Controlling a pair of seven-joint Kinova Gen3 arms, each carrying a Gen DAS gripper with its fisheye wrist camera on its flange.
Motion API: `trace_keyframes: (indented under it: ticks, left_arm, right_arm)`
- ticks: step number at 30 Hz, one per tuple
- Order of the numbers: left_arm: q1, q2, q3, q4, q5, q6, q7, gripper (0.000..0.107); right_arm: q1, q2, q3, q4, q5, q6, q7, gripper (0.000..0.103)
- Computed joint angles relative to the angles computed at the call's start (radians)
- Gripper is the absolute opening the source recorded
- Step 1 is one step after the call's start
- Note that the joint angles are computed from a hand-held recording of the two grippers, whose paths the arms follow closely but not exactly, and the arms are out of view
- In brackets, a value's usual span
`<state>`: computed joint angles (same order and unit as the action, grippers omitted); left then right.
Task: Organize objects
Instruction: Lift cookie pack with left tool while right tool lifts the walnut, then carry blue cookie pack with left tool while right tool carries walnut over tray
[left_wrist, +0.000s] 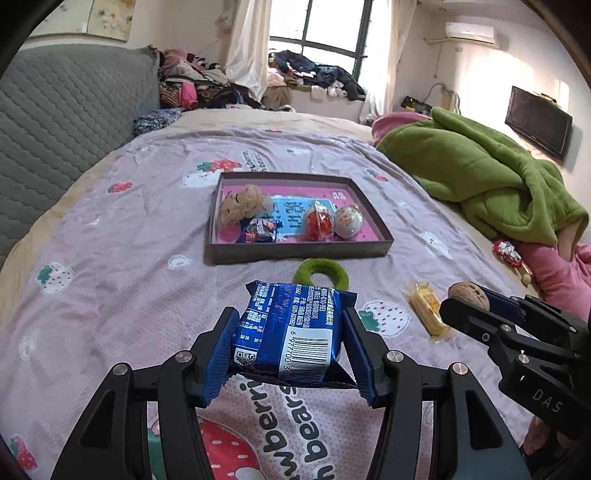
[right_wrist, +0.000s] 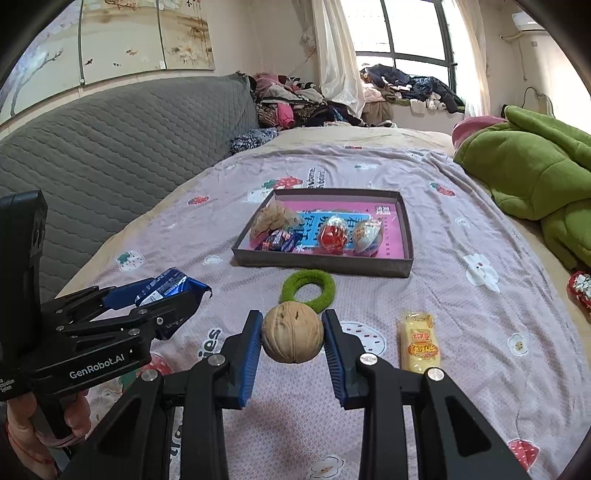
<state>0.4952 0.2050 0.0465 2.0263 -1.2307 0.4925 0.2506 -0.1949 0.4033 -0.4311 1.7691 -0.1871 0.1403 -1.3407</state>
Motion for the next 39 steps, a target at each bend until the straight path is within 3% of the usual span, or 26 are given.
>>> trace_keyframes:
  ticks: [8,39]
  left_arm:
    - [-0.014,-0.025,0.014,-0.029,0.042,0.023,-0.040,0.058]
    - [-0.034,0.021,-0.044,-0.219,0.146,0.063,-0.250,0.058]
  right_arm:
    - [0.031,-0.020,-0.021,-0.013,-0.009,0.008,0.014,0.033]
    - [-0.099,0.026,0.147,-0.239,0.020,0.100,0.035,0.033]
